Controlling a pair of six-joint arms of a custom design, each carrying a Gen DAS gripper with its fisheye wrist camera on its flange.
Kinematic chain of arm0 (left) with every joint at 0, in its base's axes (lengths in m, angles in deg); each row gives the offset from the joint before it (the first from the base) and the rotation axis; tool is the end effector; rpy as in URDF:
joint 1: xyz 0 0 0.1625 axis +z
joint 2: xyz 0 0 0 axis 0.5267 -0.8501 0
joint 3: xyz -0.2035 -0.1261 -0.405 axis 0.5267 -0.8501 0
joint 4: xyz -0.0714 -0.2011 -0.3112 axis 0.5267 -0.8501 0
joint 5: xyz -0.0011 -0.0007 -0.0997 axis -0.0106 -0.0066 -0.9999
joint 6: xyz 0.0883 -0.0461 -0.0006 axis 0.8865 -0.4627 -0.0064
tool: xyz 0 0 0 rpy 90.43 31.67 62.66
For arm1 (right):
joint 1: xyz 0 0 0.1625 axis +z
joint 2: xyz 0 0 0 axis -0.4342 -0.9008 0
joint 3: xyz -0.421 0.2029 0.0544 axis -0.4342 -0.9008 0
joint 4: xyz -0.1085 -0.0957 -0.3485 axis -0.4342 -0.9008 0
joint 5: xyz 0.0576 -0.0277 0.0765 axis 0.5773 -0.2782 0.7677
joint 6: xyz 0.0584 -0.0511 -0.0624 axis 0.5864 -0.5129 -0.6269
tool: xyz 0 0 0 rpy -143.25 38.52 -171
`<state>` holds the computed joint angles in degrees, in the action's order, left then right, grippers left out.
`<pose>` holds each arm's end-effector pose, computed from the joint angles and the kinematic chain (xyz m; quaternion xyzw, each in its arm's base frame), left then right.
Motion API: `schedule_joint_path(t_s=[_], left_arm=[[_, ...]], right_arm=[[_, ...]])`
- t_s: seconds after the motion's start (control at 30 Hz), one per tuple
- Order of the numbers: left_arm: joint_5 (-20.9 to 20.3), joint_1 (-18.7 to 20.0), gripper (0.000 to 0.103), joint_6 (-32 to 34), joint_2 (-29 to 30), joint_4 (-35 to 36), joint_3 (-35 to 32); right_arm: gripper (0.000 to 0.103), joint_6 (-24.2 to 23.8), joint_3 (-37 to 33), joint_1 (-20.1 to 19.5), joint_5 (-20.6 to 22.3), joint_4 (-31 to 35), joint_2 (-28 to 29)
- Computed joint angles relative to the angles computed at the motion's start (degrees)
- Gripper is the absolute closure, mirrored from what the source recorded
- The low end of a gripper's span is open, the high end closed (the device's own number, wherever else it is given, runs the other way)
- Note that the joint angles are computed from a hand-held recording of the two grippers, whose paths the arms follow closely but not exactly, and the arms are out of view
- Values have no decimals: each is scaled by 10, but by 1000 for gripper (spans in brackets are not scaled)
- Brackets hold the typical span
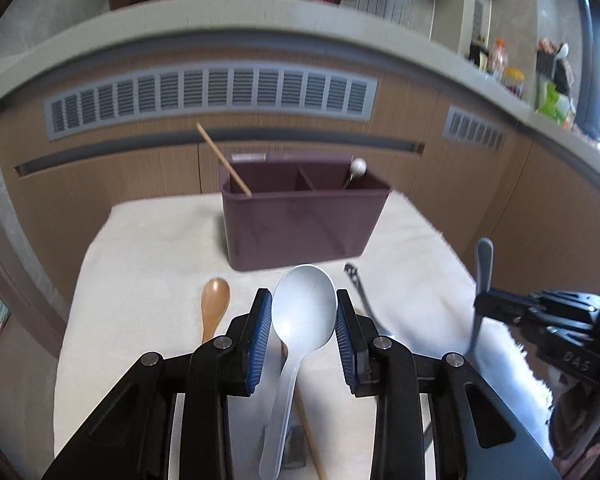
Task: Organize utensils
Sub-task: 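Grasp the white plastic spoon with the left gripper, then lower the white spoon into the caddy with the left gripper while the right gripper drops the blue spoon in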
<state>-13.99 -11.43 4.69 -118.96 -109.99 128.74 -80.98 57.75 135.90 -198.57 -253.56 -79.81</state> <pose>-0.3611 -0.3518 0.1833 0.3046 0.8673 -0.3440 0.1915 0.1959 -0.2936 0.3412 0.1953 -0.8740 0.3772 0.2361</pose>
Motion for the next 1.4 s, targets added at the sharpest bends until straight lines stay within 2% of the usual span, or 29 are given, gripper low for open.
schedule_joint_path(t_s=[0.17,0.27,0.5,0.6,0.73,0.9,1.17,1.4], left_arm=[[23,-29,71,19,-6,-63,3],[28,-35,71,63,-4,-95,-22],[14,-17,71,214,22,-182,-153],[-27,4,71,259,31,-204,-213],[-56,27,71,304,53,-246,-258],[-69,57,70,327,91,-271,-289],[-87,112,70,328,156,-274,-306],[-83,147,70,305,194,-254,-319]], right_arm=[[98,-12,-26,55,-36,-11,7],[98,-35,-69,91,-62,-20,17],[98,-122,-211,149,-98,-36,60],[98,-161,-271,156,-99,-43,84],[98,-172,-311,140,-82,-43,105],[98,-152,-322,100,-58,-27,126],[98,-104,-305,22,-11,22,141],[98,-87,-292,-18,8,40,153]])
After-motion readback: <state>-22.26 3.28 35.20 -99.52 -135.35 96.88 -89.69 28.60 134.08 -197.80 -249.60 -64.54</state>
